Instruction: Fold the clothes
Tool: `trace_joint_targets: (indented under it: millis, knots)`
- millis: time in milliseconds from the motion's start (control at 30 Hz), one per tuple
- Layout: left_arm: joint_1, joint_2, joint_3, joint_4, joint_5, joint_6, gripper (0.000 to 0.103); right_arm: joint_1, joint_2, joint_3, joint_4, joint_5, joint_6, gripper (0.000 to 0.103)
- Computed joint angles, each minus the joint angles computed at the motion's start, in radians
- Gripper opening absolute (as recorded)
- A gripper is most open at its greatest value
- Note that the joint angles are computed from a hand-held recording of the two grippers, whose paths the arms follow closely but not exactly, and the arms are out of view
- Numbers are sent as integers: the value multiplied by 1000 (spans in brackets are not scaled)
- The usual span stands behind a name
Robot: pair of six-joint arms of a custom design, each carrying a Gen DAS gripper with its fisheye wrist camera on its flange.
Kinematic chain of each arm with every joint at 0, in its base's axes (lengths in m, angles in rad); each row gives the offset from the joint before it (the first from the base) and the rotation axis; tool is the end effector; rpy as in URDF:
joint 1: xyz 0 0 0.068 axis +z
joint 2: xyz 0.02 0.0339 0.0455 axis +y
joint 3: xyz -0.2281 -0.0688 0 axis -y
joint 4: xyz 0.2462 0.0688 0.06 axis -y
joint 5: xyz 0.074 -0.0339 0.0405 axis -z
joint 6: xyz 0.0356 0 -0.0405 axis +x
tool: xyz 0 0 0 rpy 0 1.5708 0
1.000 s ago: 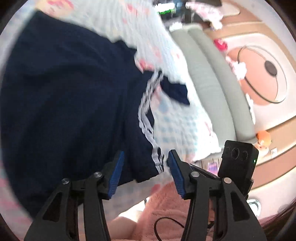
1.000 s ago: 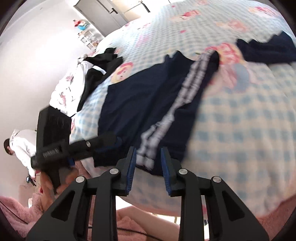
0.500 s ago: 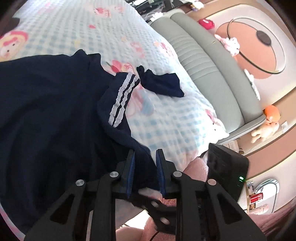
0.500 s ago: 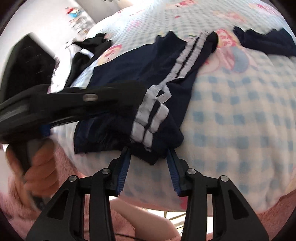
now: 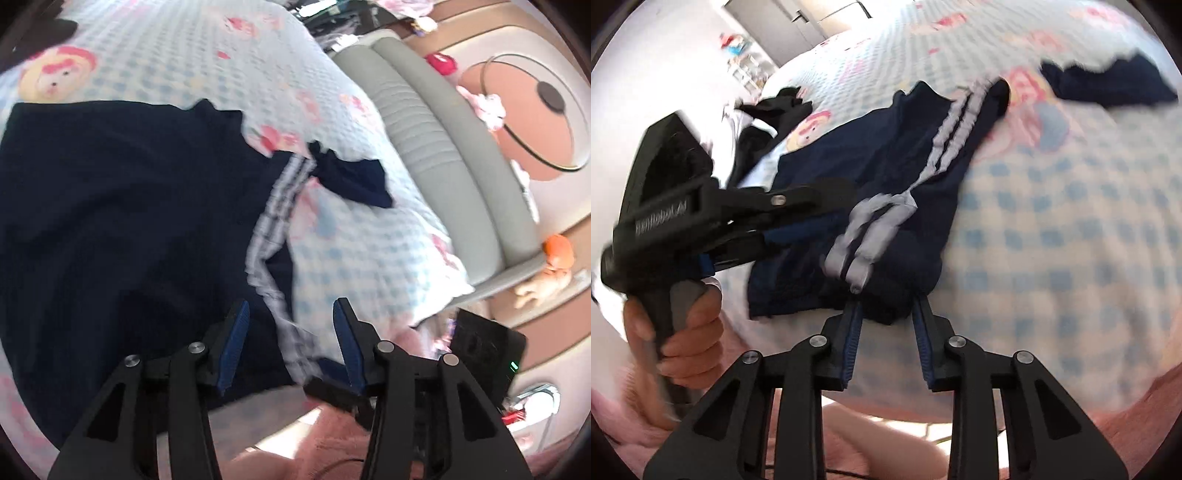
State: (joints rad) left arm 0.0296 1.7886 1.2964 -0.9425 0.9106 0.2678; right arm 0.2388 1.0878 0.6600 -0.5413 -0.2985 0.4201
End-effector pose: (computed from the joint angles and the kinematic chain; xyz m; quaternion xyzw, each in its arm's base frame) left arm 0.3283 -0.0184 0.1778 0.1362 0.8862 -0.4248 0.1254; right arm 0.2153 0.0632 0.1789 0.0416 0.9446 0.2292 0.2313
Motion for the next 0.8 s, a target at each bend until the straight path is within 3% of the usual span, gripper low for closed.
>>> trace_joint_targets:
  millis: [33,133,367,433,467,567,667,800]
  knots:
    - [-3,1,1,-13,4,7,49,-16,-20,-3,-9,1,-3,28]
    - [-58,-37,-72,120,-120,-119,48,-74,-47,3,-22,-15,-19,28]
    - [-95,37,-55,76,-92,-95,47,-110,-6,-14,-42,-54,-43,28]
    - [-86,42,-48,58,-81,-78,40,-84,15,-11,-43,-86,-73,32]
    - [-84,43,-44,53,-66,-71,25,-70,27,-7,-44,-101,-90,36]
    - [-94,-54,-105,162,-113,-124,15,-5,40,3,-38,-54,-96,36]
    - [-59,-109,-110,157,-42,-114,15,18,39,-1,-14,-3,-73,36]
    - [-39,-191,-141,194,-114,-142,10,13,31,13,-32,112,-46,36]
